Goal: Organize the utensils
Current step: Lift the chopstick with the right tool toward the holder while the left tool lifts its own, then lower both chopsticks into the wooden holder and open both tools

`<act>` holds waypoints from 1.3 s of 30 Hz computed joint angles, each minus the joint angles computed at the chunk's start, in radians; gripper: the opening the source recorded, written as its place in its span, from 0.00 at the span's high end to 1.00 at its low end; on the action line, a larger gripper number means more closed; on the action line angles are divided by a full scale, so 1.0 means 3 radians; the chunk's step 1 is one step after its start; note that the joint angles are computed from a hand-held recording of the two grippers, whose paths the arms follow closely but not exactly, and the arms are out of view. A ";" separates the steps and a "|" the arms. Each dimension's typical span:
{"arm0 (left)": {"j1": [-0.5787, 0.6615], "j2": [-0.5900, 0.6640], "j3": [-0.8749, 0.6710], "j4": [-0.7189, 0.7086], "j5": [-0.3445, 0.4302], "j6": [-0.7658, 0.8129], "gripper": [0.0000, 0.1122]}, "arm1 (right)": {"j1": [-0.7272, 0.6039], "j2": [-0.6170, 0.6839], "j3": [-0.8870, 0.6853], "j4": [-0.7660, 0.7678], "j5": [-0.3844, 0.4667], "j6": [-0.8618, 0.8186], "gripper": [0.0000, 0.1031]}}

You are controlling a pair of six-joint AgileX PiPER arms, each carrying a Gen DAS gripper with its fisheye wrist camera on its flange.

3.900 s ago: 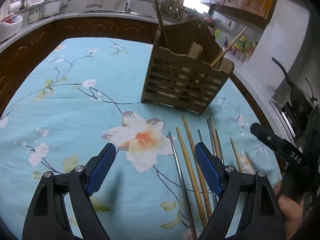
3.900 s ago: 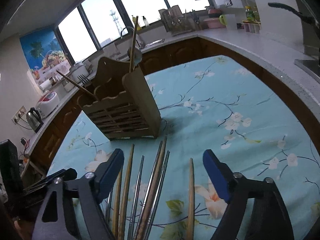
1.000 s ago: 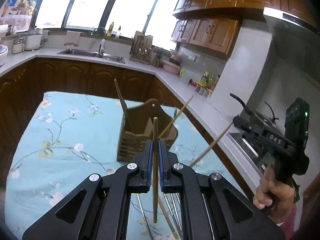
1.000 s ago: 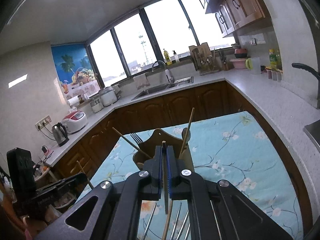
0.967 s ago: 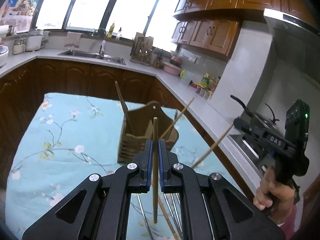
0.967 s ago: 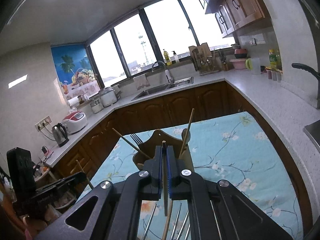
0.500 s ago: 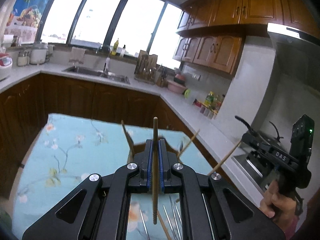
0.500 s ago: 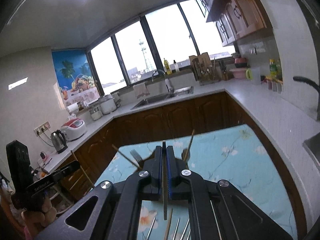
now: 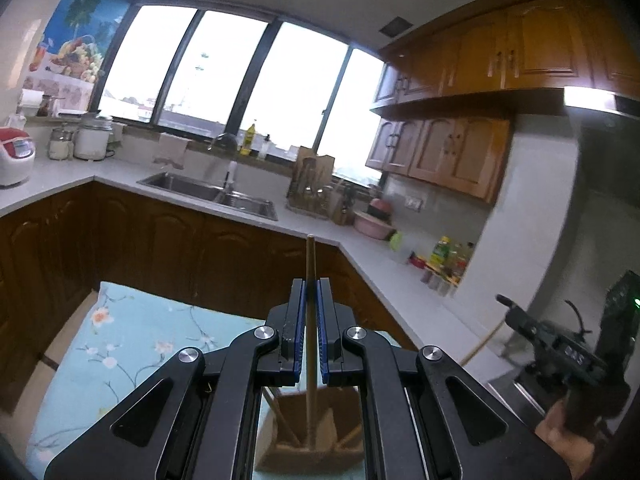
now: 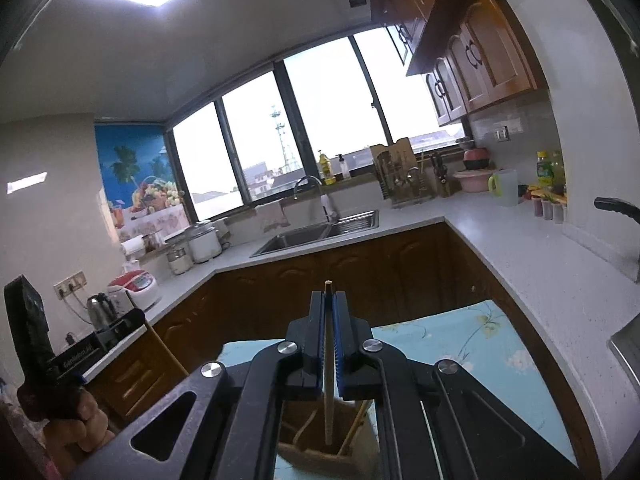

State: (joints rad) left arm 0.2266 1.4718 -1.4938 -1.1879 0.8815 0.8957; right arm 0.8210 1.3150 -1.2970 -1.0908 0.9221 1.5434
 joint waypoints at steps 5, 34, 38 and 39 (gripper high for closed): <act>-0.0186 0.0117 0.0211 -0.0102 -0.0332 0.0142 0.96 | -0.0136 0.0095 0.0218 -0.0057 -0.0173 0.0221 0.96; -0.0386 0.0166 0.0846 -0.0097 -0.0614 0.0695 0.96 | -0.0481 0.0268 0.0748 0.0290 -0.0792 0.0534 0.96; -0.0359 0.0159 0.0786 0.0010 -0.0501 0.0610 0.96 | -0.0561 0.0185 0.0868 0.0303 -0.0904 0.0621 0.91; -0.0343 0.0139 0.0789 0.0010 -0.0467 0.0600 0.96 | -0.0560 0.0158 0.0883 0.0291 -0.0891 0.0660 0.91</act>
